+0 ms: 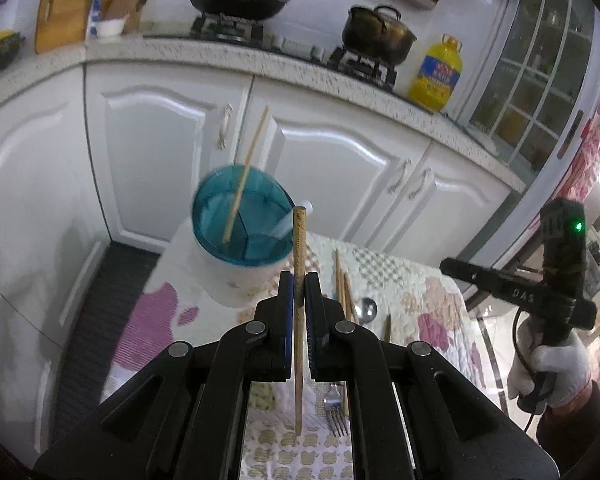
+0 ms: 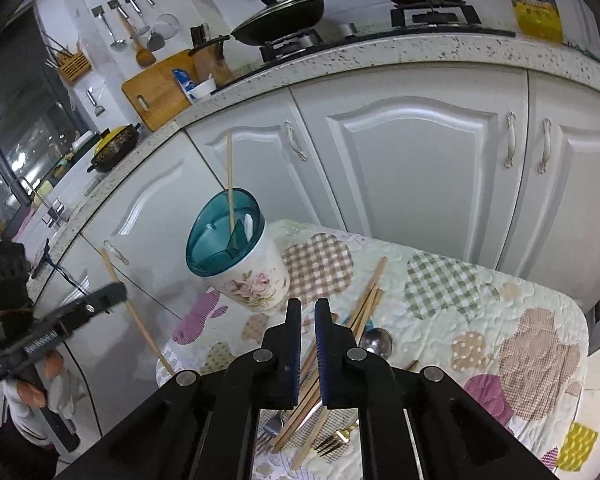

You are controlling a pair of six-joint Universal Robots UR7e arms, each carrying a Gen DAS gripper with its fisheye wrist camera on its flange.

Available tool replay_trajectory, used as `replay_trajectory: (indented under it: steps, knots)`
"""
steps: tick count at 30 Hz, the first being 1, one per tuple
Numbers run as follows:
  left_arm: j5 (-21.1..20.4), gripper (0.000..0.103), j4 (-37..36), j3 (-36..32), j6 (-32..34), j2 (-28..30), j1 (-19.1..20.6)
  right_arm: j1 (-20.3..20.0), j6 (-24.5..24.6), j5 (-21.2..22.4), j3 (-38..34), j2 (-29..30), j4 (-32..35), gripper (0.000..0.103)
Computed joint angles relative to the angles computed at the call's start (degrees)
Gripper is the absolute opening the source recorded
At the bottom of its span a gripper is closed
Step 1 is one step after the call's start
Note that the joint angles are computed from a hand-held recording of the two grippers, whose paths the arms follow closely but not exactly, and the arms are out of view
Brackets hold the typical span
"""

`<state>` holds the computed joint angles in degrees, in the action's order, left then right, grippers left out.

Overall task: Organize utensils
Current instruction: 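Lift both held chopsticks and carry them over the utensil holder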

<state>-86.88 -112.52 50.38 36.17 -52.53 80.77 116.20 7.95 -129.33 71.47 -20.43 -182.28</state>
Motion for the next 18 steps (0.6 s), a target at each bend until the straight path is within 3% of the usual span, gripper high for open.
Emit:
replay_trajectory:
  steps: [3, 6, 9, 18]
  knots:
    - [-0.4, 0.004, -0.5, -0.4, -0.2, -0.1, 0.1, -0.8, 1.7, 0.8, 0.1, -0.1, 1.5, 0.007]
    - [-0.6, 0.004, -0.3, -0.4, -0.4, -0.2, 0.4, -2.1, 5.4, -1.7, -0.7, 0.4, 6.7, 0.018]
    - [-0.3, 0.004, 0.1, -0.5, -0.6, 0.0, 0.4, -4.0, 7.6, -0.5, -1.5, 1.2, 9.5, 0.018]
    - [0.9, 0.004, 0.0, -1.6, -2.1, 1.2, 0.4, -8.6, 9.2, 1.1, -13.8, 7.2, 22.9, 0.018]
